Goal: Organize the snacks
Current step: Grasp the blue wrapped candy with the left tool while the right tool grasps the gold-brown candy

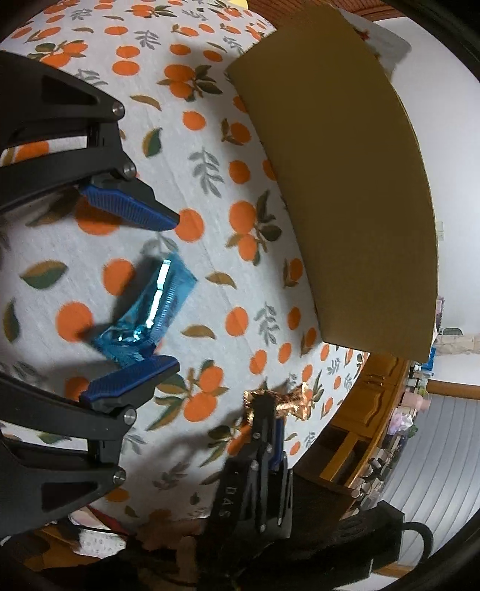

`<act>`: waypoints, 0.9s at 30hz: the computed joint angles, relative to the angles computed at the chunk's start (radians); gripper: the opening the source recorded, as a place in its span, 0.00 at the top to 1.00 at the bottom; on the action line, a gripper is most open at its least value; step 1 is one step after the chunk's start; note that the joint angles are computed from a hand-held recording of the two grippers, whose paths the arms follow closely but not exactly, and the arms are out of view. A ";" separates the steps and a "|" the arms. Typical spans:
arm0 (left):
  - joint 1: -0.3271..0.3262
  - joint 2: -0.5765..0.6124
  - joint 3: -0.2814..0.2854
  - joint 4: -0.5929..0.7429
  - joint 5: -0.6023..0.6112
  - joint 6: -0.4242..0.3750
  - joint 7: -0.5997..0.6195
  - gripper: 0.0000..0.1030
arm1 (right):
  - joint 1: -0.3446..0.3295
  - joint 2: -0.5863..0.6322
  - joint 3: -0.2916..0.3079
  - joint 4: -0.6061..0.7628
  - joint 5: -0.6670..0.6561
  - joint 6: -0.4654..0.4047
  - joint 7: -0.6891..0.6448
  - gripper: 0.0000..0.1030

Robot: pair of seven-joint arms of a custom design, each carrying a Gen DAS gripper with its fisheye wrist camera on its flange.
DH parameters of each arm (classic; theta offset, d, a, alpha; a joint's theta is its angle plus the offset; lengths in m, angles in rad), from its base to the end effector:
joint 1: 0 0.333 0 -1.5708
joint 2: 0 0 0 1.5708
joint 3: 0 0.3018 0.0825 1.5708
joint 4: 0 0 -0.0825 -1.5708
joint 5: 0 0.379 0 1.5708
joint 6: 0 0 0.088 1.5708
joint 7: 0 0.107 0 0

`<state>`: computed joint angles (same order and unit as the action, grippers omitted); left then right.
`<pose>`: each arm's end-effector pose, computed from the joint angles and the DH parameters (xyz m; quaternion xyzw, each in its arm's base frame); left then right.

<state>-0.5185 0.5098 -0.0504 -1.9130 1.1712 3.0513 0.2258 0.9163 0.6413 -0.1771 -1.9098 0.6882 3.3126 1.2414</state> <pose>0.4930 -0.3979 0.2612 -0.5403 0.7715 -0.2951 0.1607 0.5149 0.3955 0.2390 -0.7794 0.5049 -0.1761 0.3264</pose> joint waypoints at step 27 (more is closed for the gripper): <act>0.055 -0.035 -0.017 -0.014 0.379 0.003 -0.360 0.75 | 0.058 0.022 -0.047 0.008 0.064 0.025 -0.047 0.84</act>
<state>-0.4634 0.4744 -0.0674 -1.9272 1.5506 3.0540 -0.1339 0.9745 0.6633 -0.2243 -1.9017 0.7526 3.3377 1.1946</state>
